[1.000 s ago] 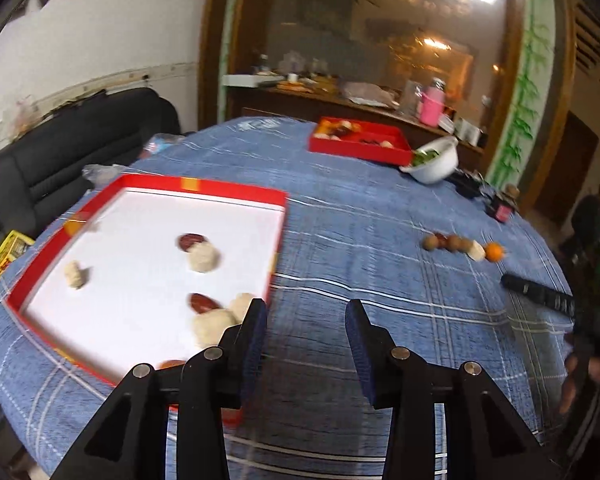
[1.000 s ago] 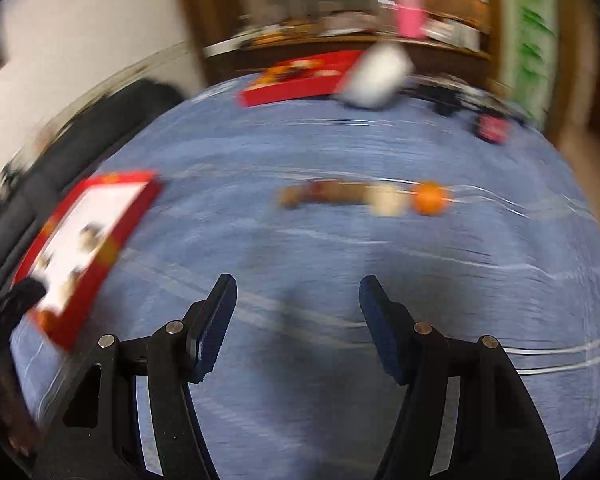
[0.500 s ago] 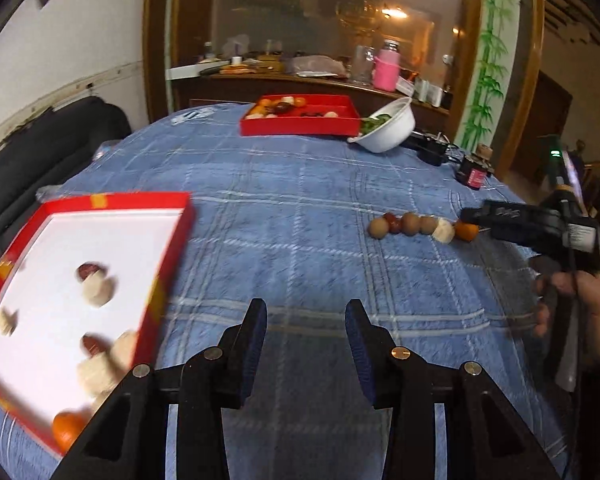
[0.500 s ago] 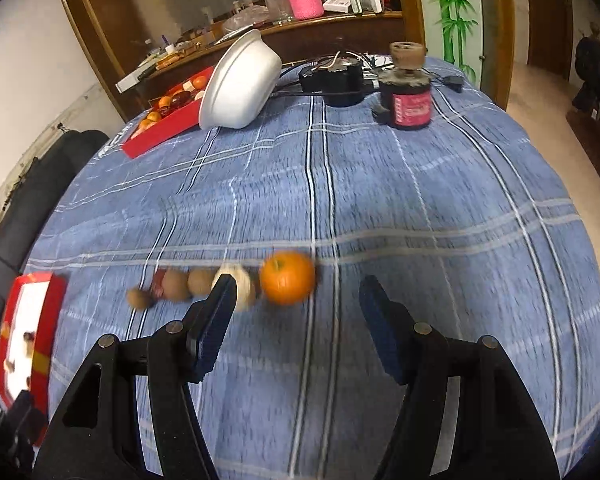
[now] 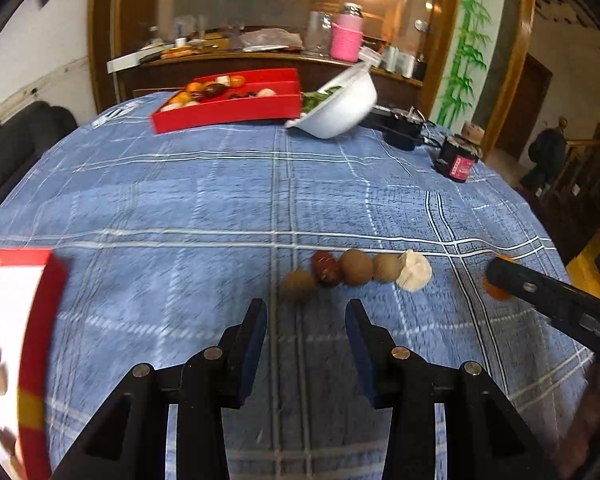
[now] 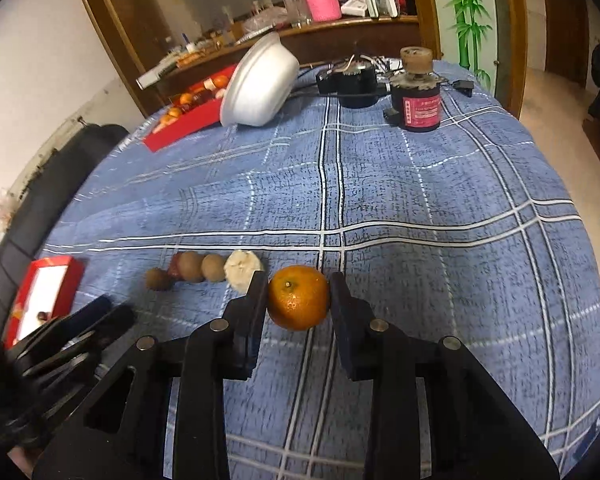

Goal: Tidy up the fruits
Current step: 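Grasp an orange with the right gripper while the left gripper grasps a brown round fruit, then carry the orange and brown fruit over the red tray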

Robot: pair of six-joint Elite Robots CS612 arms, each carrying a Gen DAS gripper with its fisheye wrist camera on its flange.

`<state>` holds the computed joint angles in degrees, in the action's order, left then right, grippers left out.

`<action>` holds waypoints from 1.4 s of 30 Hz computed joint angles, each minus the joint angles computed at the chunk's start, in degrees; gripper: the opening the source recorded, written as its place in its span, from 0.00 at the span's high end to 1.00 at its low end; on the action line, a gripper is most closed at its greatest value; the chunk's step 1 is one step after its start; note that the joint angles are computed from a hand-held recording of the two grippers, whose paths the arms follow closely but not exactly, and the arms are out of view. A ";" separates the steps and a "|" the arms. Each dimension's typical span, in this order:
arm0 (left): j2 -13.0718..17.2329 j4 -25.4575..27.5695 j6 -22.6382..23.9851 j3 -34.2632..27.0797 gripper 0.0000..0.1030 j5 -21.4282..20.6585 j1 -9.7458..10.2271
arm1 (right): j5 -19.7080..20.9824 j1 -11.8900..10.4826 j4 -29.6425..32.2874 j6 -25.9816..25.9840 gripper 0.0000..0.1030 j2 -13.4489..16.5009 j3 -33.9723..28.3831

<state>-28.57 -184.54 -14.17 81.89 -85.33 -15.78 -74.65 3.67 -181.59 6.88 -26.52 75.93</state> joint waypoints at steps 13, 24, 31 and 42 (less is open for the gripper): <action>1.23 1.31 0.60 -1.78 0.80 -0.92 0.39 | 2.74 -0.30 -2.14 -0.82 0.71 -0.45 1.01; -4.78 -7.18 -0.44 10.46 0.80 3.28 -0.71 | 1.05 1.47 -4.63 -5.19 0.71 -3.07 6.34; -7.30 -12.57 -2.48 17.39 0.80 3.40 -0.59 | -0.84 3.23 -6.23 -7.12 0.71 -4.42 10.14; -9.26 -19.15 -5.60 23.72 0.80 4.91 0.52 | -1.06 5.98 -7.54 -9.68 0.71 -5.38 13.15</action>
